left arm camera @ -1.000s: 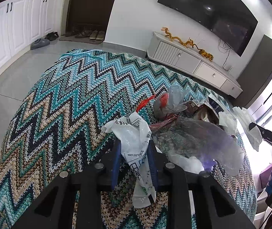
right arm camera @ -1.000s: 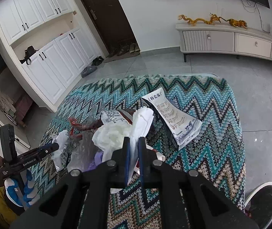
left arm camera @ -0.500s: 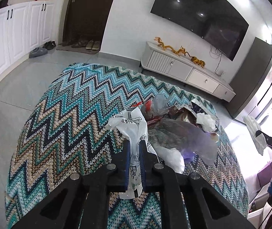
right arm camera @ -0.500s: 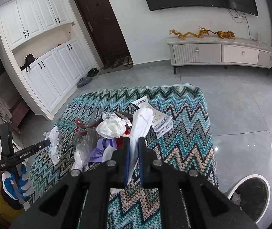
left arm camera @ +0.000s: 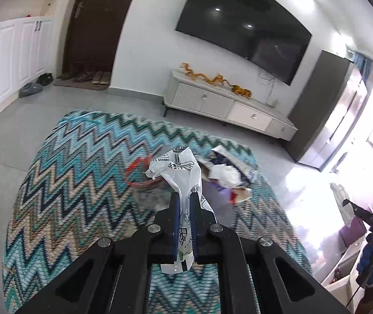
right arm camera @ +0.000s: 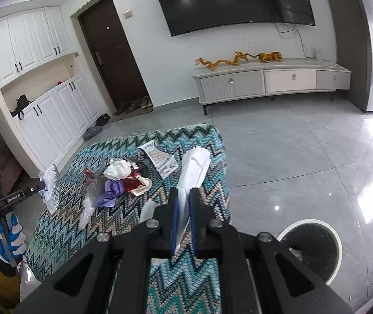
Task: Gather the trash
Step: 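Carry bag and tissue to the bin and release them inside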
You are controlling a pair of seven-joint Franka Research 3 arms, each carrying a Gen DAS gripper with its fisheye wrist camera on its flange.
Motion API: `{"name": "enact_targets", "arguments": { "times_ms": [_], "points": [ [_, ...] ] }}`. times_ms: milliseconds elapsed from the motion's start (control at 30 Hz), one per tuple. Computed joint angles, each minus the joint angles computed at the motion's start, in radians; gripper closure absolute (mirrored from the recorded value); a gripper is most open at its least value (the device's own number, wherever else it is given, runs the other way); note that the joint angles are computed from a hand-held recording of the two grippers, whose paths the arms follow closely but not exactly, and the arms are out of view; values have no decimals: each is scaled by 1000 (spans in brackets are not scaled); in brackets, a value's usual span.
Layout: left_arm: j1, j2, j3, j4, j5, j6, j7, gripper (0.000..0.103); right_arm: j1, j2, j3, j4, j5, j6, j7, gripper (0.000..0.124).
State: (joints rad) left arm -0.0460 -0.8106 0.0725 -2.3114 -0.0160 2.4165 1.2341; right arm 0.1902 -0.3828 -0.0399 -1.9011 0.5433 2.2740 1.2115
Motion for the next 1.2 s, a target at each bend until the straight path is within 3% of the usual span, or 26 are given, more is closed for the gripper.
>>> {"name": "enact_targets", "arguments": {
  "times_ms": [300,533,933,1200],
  "points": [
    [-167,177,-23,183,-131,37,78,96,-82,-57,-65,-83,-25,3,-8,116],
    [-240,412,-113,415,-198,22,147,96,-145,-35,-118,-145,-6,18,-36,116],
    [-282,911,-334,881,-126,-118,153,96,-247,102,-146,-179,25,6,-56,116],
    [-339,1179,-367,1132,-20,-246,69,95,-284,218,-134,-159,33,7,-55,113]
  ]
}}
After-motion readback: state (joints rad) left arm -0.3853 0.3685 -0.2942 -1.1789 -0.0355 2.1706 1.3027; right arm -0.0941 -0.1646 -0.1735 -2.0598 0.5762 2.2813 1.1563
